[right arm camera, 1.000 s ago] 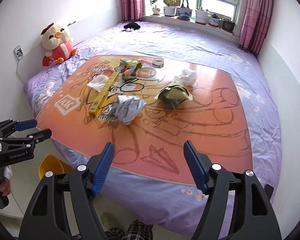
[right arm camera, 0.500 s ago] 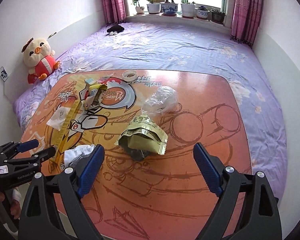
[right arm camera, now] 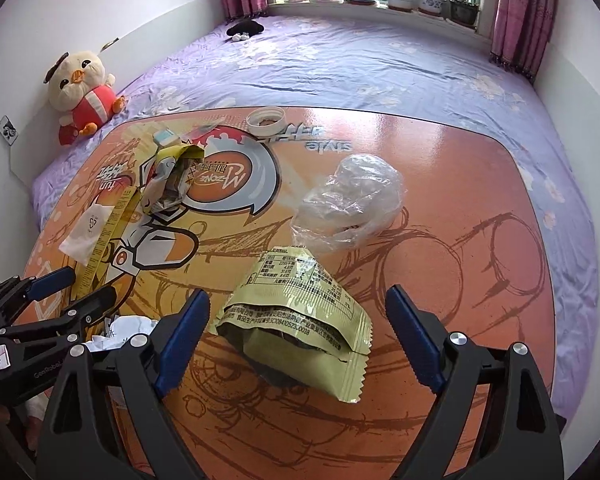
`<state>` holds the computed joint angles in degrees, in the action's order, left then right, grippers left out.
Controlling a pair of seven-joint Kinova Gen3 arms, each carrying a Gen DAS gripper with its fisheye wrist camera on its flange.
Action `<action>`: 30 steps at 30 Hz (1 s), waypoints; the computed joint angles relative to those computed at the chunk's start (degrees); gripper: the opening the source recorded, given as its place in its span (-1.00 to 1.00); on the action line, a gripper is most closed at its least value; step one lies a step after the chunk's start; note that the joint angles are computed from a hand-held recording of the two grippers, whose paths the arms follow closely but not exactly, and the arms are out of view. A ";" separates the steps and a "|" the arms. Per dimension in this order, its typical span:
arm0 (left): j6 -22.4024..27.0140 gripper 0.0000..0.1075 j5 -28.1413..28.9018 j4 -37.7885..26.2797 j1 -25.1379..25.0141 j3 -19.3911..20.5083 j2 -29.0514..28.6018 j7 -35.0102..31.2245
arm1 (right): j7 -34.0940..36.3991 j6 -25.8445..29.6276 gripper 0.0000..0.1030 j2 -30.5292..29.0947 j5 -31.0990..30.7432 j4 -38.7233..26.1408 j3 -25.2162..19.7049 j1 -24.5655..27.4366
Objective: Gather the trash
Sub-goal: 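Grasp the long yellow box with the left tool while the right tool grasps the olive snack bag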
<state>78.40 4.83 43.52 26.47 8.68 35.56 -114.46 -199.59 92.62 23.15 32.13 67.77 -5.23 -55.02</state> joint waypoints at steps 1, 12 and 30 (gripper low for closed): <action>-0.44 0.27 0.08 0.43 0.05 -0.06 -0.22 0.33 | -0.14 -0.68 0.71 -0.20 -0.02 0.52 -0.07 0.09; -1.79 -0.10 0.61 2.26 -0.65 0.57 -1.33 -0.04 | 0.85 -2.01 0.23 -0.67 0.48 2.26 -0.71 -0.36; 2.52 -0.67 4.26 -0.64 -2.56 1.50 -0.17 -3.64 | -0.12 -2.47 -0.49 -2.38 1.82 2.70 -1.72 -1.88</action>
<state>80.91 9.09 42.88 23.91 10.18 35.39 -118.10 -199.71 90.14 20.77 33.95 70.46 -6.94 -56.90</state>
